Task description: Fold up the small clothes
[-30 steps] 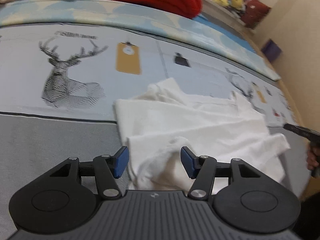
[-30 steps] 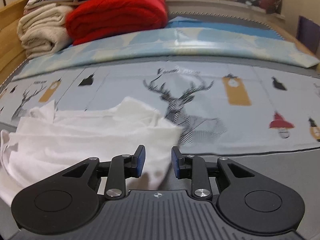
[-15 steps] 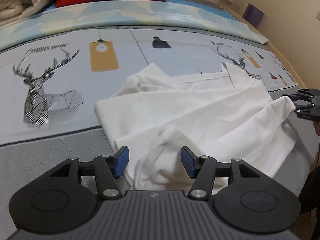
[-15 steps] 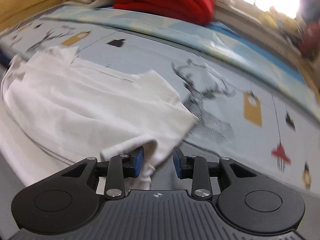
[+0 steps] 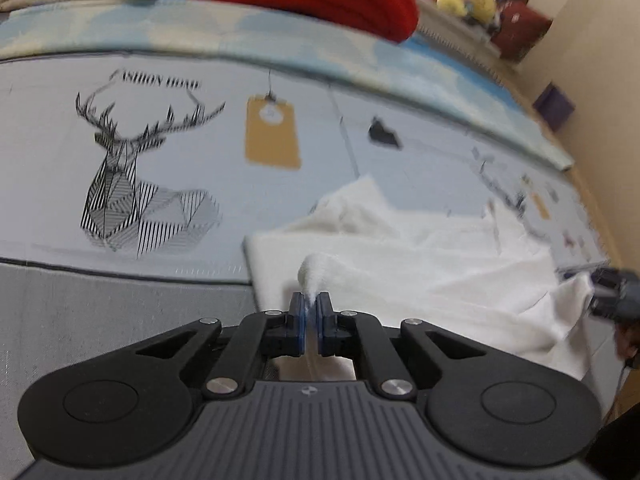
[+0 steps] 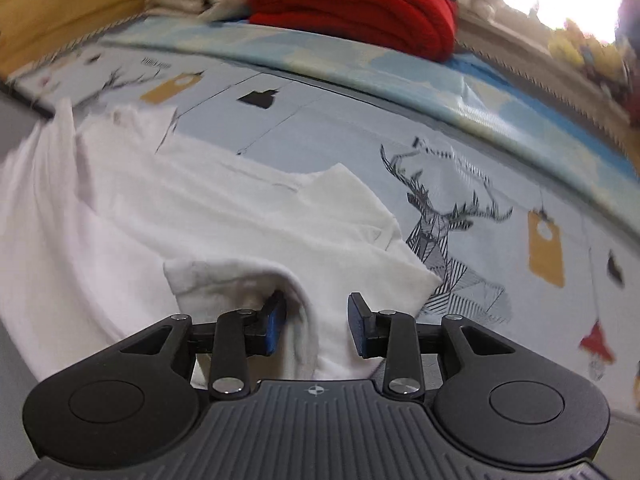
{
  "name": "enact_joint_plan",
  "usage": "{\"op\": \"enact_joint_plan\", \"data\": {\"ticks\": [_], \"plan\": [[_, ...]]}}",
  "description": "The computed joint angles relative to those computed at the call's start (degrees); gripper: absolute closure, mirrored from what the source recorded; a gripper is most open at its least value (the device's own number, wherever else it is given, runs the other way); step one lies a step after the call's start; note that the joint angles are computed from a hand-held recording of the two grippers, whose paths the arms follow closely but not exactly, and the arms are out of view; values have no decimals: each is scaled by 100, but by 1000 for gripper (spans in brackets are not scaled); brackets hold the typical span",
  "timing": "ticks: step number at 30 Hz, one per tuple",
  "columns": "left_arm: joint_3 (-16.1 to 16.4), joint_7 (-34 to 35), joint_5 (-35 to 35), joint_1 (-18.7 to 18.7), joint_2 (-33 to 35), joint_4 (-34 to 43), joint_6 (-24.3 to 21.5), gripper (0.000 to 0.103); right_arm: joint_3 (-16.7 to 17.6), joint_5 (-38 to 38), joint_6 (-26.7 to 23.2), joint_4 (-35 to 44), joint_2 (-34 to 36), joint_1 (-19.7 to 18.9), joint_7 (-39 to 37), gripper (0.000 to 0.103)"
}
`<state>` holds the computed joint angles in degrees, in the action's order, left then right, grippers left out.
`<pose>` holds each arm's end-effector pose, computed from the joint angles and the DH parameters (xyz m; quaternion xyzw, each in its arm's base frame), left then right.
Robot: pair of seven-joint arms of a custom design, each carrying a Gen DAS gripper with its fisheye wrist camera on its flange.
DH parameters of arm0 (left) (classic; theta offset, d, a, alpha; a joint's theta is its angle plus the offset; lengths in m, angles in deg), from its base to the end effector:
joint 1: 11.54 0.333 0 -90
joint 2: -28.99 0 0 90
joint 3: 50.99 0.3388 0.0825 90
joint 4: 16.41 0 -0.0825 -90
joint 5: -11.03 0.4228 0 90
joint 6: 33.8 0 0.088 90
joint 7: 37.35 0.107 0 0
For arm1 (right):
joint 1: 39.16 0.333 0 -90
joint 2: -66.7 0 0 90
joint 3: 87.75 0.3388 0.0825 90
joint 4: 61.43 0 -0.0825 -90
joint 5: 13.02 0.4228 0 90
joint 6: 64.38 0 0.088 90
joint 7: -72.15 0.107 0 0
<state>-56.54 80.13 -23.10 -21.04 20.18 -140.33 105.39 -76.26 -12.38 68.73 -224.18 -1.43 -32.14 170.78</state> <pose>0.5512 -0.1523 0.5140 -0.5384 0.7864 -0.3024 0.0142 0.2679 0.0954 0.5492 -0.7008 0.6296 -0.2542 0.2188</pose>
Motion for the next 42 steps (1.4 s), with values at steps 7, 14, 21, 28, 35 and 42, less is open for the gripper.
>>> {"op": "enact_joint_plan", "data": {"ticks": [7, 14, 21, 28, 35, 42], "plan": [[-58, -61, -31, 67, 274, 249, -441, 88, -275, 465, -10, -6, 221, -143, 596, 76], [-38, 197, -587, 71, 104, 84, 338, 98, -598, 1168, 915, -245, -51, -303, 1132, 99], [-112, -178, -561, -86, 242, -5, 1626, 98, -173, 1179, 1783, -315, 85, -996, 2115, 99], [-211, -1382, 485, 82, 630, 345, 943, 92, 45, 741, 962, 64, 848, -1345, 2997, 81], [-169, -1169, -189, 284, 662, 621, -423, 73, -470, 683, 672, 5, 773, -809, 2706, 76], [-267, -523, 29, 141, 378, 232, 401, 96, -127, 489, 726, -28, 476, -987, 2810, 99]]}}
